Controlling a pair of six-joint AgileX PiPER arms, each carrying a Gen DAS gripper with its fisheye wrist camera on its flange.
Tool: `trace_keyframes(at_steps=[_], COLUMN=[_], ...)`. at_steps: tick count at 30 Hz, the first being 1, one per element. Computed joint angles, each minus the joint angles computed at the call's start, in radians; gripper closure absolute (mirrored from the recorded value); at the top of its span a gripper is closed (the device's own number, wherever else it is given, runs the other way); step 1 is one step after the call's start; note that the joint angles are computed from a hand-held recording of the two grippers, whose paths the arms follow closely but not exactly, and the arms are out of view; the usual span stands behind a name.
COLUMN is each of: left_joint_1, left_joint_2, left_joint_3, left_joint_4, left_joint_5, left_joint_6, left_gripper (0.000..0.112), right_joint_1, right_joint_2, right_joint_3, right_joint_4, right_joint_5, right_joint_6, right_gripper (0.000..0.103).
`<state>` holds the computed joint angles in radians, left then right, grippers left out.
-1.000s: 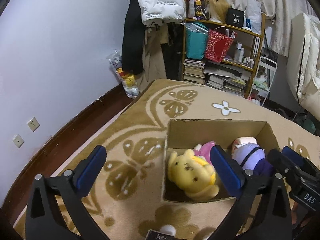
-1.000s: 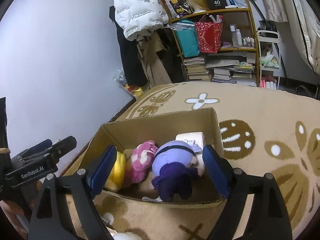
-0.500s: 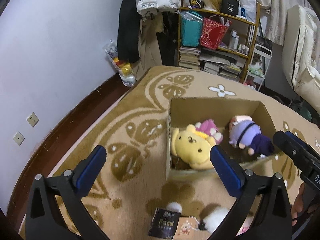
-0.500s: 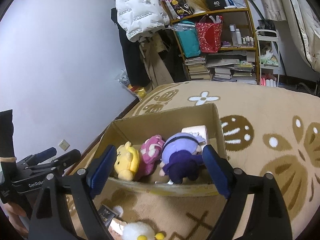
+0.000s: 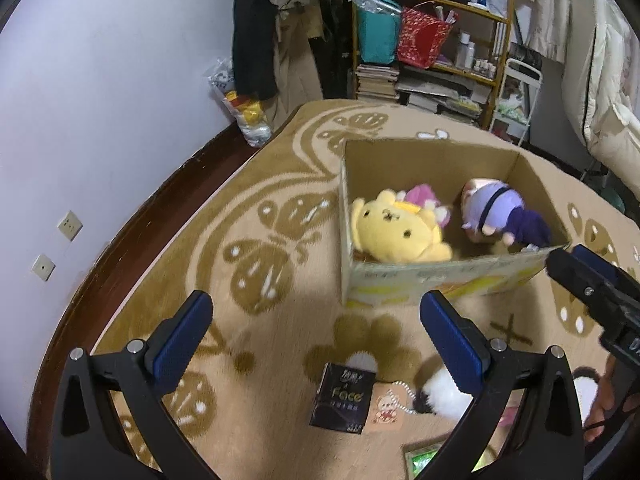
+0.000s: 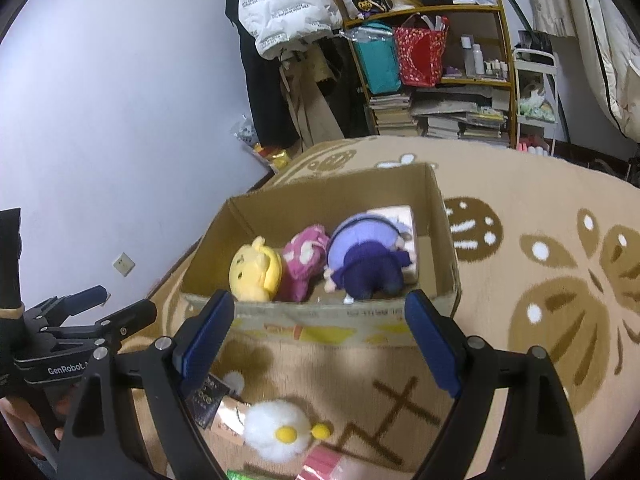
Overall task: Organize soft objects
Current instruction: 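Open both tools to drop the yellow plush and doll into the box, then grasp the black Face tissue pack with left tool while right tool grasps the white pom-pom toy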
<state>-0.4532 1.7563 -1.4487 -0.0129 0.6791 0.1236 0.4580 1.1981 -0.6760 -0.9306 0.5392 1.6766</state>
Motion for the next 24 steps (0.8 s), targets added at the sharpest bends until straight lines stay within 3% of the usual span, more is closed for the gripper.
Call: trace_keyframes(at_steps=[8,10,14,21,24], left_joint_1=[0.008,0.011,0.034,0.060,0.061], left_joint_2=[0.009,0.012,0.041,0.102,0.127], left_joint_3=[0.038,0.038,0.005,-0.025,-0.037], left_joint_4=[-0.002,0.007,-0.021,-0.056,-0.055], left_joint_5=[0.039,0.048,0.105,0.171,0.191], left_joint_6=[0.024,0.014,0.040,0.043,0.037], left_gripper=[0.010,0.010,0.010,0.010,0.010], right_joint_1=[0.044,0.060,0.111,0.108,0.130], right_joint_2=[-0.012,-0.008,0.035,0.096,0.144], right_joint_3=[0.056,0.065,0.051,0.061,0.032], right_joint_4=[0.062,0.075,0.083,0.168,0.201], right_joint_5=[-0.028,-0.028,0.043,-0.042,-0.027], right_joint_6=[0.039,0.044,0.050,-0.029,-0.085], right_gripper=[0.013,0.017,0.019,0.020,0.020])
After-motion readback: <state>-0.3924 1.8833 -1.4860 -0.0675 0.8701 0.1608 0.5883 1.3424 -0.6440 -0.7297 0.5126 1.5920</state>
